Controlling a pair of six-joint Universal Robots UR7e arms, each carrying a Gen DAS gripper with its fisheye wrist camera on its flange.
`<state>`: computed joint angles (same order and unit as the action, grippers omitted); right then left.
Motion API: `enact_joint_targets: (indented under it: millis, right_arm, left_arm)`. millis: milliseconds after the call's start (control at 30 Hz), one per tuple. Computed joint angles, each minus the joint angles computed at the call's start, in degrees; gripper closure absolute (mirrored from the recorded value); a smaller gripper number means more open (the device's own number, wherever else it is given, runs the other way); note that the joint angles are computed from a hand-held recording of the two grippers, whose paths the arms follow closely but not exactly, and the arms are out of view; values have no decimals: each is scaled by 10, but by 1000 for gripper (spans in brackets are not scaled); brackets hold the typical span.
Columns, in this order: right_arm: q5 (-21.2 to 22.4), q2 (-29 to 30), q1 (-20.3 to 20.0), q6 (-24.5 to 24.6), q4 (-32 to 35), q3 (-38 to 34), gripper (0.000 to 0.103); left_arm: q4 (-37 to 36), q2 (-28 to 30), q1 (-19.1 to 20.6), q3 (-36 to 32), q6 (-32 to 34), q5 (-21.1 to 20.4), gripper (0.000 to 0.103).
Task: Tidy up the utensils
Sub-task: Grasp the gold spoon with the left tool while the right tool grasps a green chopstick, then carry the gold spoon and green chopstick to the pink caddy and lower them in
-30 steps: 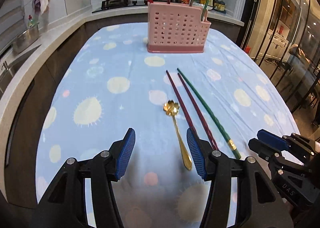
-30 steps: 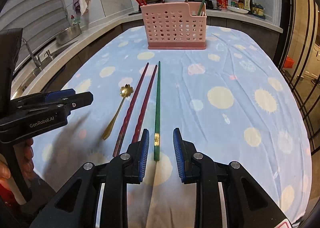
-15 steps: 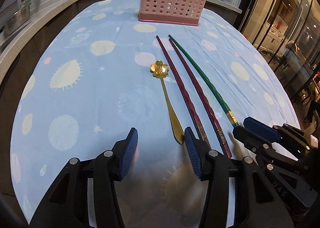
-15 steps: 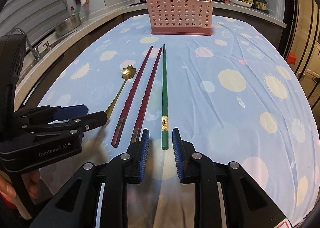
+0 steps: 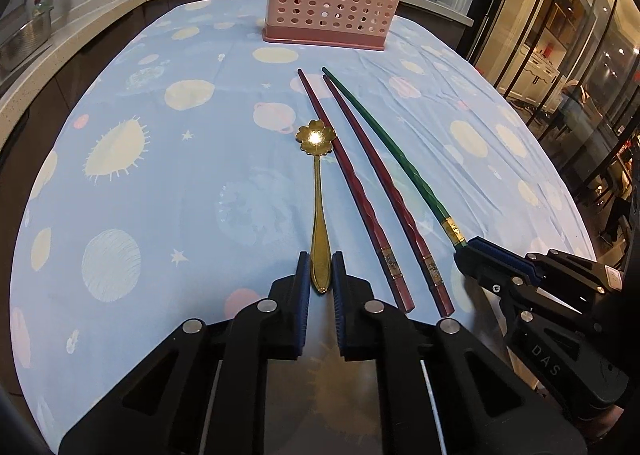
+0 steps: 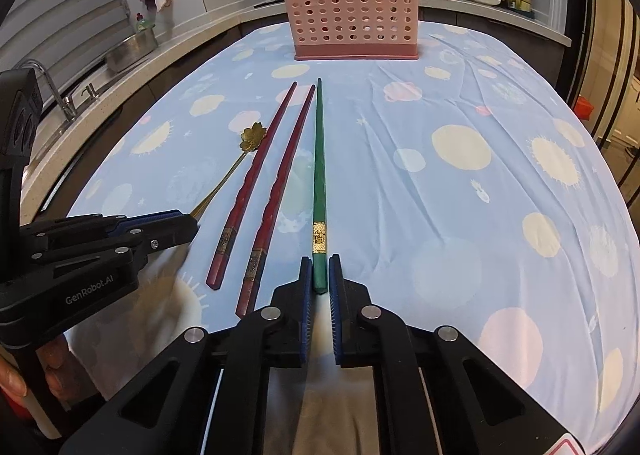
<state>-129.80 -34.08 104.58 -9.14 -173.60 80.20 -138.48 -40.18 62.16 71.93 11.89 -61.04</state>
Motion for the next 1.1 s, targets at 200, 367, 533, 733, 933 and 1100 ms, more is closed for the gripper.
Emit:
enact_joint_targets:
  millis: [200, 367, 533, 733, 933, 1100]
  right_arm:
    - [-1, -6, 2, -4, -10, 9, 96]
    - [3, -17, 9, -14, -35, 17, 96]
    - [14, -30, 17, -27, -64, 17, 96]
    - [27, -40, 24, -43, -91, 9, 96]
    - [41, -48, 29, -53, -102, -3, 96]
    - [49, -51, 35, -67, -111, -24, 97]
  left_arm:
    - [5, -10, -2, 2, -10, -6, 93]
    - [-11, -24, -8, 8, -5, -8, 93]
    - [-30, -33, -17, 6, 2, -13, 93]
    - [-39, -27, -21, -19, 15, -16, 96]
    - [-42, -12, -24, -52, 34, -10, 102]
    - [-41, 0, -28, -79, 49, -4, 102]
